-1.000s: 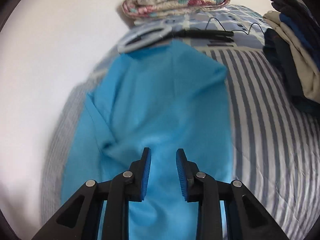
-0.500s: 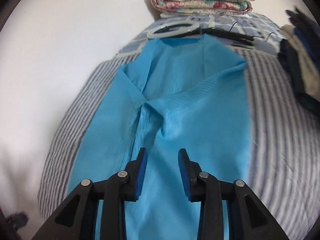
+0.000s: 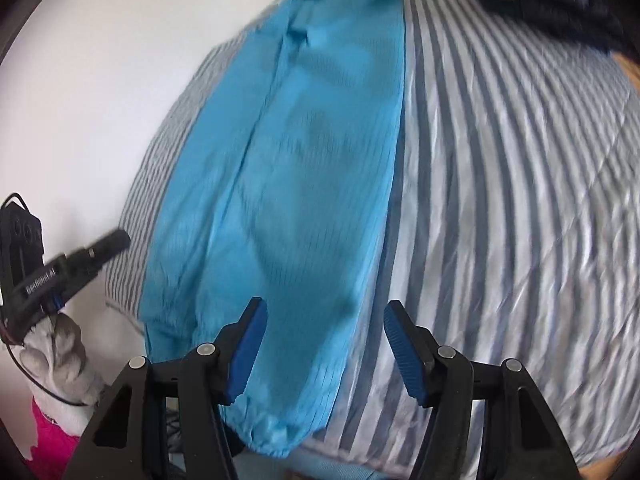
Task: Fold large clothes
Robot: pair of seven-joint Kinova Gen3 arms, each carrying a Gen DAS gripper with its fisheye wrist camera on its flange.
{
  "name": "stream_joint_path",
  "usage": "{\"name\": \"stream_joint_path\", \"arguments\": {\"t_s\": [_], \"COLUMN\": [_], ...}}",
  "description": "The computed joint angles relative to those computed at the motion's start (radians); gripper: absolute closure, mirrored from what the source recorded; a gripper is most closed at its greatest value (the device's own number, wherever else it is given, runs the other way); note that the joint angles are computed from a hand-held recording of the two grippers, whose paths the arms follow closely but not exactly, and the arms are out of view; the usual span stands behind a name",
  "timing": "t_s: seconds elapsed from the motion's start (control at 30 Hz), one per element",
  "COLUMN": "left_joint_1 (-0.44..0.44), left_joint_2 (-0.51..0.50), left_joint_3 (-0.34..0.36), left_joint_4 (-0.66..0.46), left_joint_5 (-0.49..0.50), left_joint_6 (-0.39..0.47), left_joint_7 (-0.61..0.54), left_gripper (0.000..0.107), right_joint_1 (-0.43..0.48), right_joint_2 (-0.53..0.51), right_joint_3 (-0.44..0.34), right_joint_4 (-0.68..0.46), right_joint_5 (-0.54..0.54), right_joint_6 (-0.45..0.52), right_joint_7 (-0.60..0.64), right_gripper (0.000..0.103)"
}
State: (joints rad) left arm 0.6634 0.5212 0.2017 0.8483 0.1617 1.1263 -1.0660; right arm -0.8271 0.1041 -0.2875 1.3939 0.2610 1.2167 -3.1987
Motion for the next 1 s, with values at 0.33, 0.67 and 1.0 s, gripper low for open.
{"name": "stream_joint_path", "arguments": {"t_s": [0.33, 0.67, 1.0], "left_joint_1": [-0.051, -0.124, -0.170], "left_joint_2": [-0.065, -0.035, 0.038], "left_joint_3": [-0.021, 0.007, 0.039], "left_joint_4": [0.152, 0.188, 0.154], "left_joint_5": [-0.035, 0.044, 0.167], "left_joint_6": [-0.042, -0.025, 0.018], "left_joint_7": [0.063, 0.030, -0.032], "left_gripper": [0.079, 0.056, 0.093], "right_joint_1": [-0.015, 0.015, 0.078], "right_joint_2": [-0.018, -0.115, -0.110], "right_joint_3": [0.004, -0.059, -0.075], "right_joint_4": [0.056, 0.166, 0.265], "right_joint_5": [-0.081, 0.002, -0.076], "right_joint_6": [-0.043, -0.120, -0.303], "right_joint_7": [0.030, -0.082, -0.027], "right_gripper": [0.102, 0.055, 0.092]}}
